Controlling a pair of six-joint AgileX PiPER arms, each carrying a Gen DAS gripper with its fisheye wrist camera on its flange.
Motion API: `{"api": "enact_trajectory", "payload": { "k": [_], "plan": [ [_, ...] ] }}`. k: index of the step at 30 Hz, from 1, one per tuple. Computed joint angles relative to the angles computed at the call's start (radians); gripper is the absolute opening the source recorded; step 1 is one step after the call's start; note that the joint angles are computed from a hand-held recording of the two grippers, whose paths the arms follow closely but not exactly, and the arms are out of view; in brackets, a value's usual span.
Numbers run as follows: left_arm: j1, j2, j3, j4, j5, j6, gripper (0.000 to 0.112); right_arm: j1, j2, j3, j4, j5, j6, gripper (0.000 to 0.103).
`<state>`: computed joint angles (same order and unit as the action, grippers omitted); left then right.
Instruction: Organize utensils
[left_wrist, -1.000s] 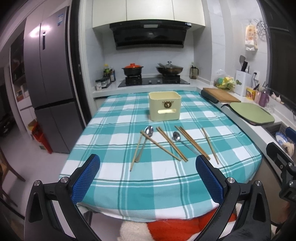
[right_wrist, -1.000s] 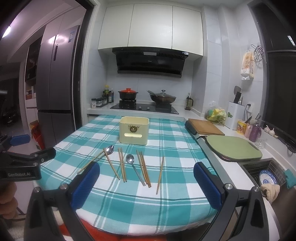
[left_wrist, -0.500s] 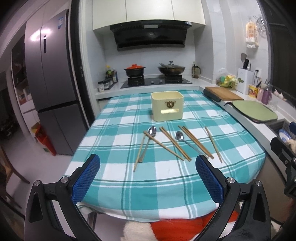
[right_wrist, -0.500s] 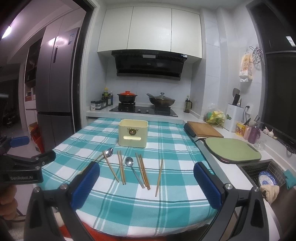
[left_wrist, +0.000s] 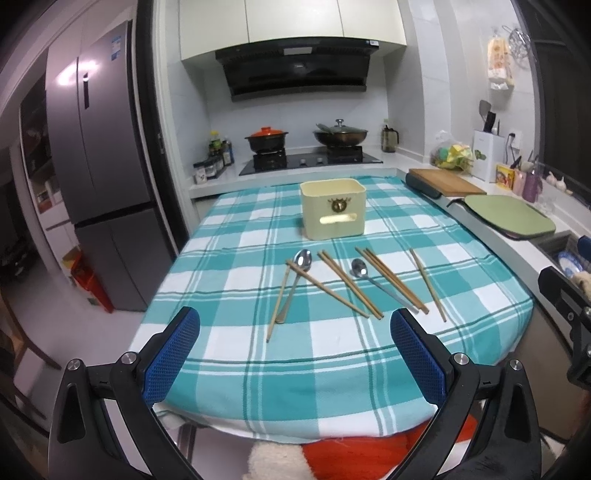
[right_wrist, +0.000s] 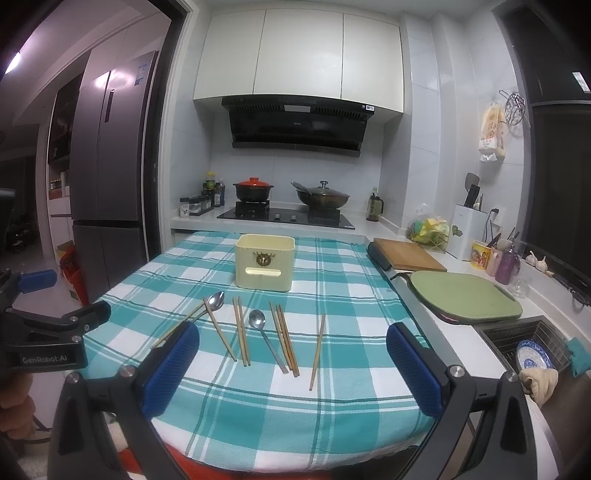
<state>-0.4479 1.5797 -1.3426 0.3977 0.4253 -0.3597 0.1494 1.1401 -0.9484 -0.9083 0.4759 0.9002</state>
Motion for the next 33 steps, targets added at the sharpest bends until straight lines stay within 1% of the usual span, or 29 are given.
{"api": "enact_trajectory", "payload": {
  "k": [4, 10, 16, 20, 33],
  "plan": [
    [-0.001, -0.007, 0.013, -0.040, -0.019, 0.041, 0.103, -0.005, -0.001, -0.007, 0.020, 0.012, -0.021, 0.103],
    [0.019, 0.005, -0.005, -0.122, -0.010, 0.106, 0.103, -0.010, 0.010, -0.020, 0.007, 0.043, -0.016, 0.103],
    [0.015, 0.010, -0.010, -0.109, -0.010, 0.093, 0.103, -0.031, 0.038, -0.050, 0.040, 0.090, -0.039, 0.103],
    [0.014, 0.015, -0.016, -0.110, -0.006, 0.094, 0.103, -0.032, 0.048, -0.060, 0.030, 0.117, -0.031, 0.103],
    [0.015, 0.043, -0.043, -0.099, 0.004, 0.092, 0.103, -0.034, 0.081, -0.080, 0.036, 0.158, -0.039, 0.103]
  ]
}}
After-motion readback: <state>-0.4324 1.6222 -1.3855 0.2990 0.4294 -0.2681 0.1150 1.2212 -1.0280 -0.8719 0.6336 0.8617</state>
